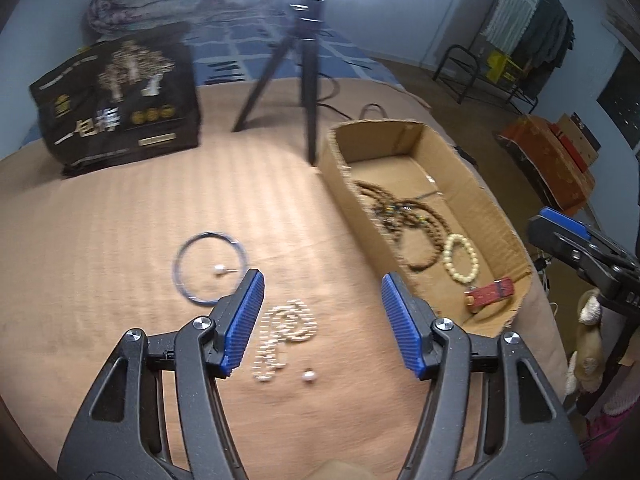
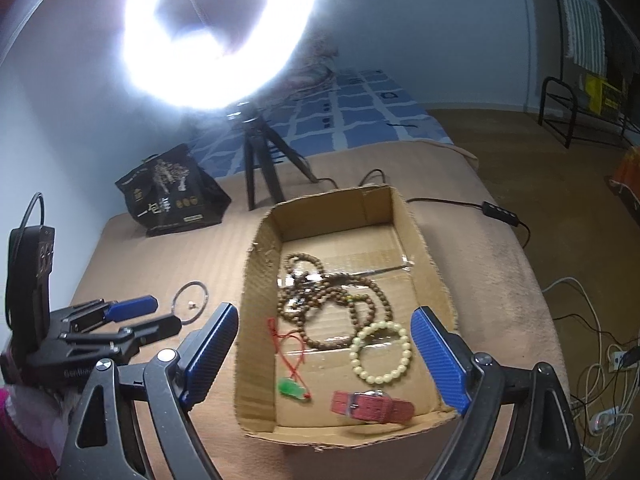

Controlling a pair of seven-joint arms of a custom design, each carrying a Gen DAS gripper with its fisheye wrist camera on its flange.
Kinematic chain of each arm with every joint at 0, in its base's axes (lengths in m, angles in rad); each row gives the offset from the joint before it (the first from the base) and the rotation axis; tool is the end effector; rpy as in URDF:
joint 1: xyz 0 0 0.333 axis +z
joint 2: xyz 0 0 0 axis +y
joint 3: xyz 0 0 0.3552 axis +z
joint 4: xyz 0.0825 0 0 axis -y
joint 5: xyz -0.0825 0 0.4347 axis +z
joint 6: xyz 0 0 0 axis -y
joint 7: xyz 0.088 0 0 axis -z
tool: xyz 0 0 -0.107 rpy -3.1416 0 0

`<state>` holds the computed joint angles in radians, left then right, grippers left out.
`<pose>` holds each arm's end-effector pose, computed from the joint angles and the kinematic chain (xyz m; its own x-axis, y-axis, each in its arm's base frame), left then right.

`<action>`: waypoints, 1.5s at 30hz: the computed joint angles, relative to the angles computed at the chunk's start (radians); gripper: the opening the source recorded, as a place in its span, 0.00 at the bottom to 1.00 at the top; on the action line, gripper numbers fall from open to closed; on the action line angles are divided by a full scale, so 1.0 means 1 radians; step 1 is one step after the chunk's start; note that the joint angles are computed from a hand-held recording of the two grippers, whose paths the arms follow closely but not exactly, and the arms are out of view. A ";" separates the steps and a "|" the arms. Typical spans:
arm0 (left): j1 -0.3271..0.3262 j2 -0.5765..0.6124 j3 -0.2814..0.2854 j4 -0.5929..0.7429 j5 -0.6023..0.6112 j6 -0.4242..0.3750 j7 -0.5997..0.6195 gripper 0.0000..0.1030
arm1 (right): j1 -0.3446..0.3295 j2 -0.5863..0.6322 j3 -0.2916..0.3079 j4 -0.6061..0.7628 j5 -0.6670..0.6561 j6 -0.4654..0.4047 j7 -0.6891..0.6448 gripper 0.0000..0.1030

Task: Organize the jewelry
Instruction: 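Move left gripper to black bangle while right gripper approaches pearl stud earring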

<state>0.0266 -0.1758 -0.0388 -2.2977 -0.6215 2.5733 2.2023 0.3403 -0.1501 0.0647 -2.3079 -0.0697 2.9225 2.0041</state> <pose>0.5570 0.0022 0.4793 -0.2474 -0.9446 0.2157 -0.8387 0.0972 -0.5359 0.5250 0.2312 0.5078 0.1223 -0.9659 -0.2281 -0.7541 0.0590 -0.6541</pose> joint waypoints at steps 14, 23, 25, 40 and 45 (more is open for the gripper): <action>0.080 0.069 0.030 0.036 0.050 0.036 -0.022 0.61 | 0.084 0.052 0.020 0.064 0.086 0.010 -0.135 0.87; 0.110 0.132 0.027 0.076 0.028 0.024 -0.011 0.61 | 0.119 0.113 0.058 0.116 0.195 -0.040 -0.297 0.81; 0.115 0.141 0.024 0.080 0.030 0.021 -0.002 0.61 | 0.122 0.126 0.067 0.123 0.225 -0.060 -0.335 0.81; 0.120 0.188 0.005 0.099 0.006 0.052 0.087 0.61 | 0.122 0.204 0.115 0.157 0.246 -0.167 -0.399 0.59; 0.120 0.208 -0.002 0.104 0.007 0.060 0.107 0.61 | 0.119 0.229 0.123 0.173 0.242 -0.196 -0.390 0.49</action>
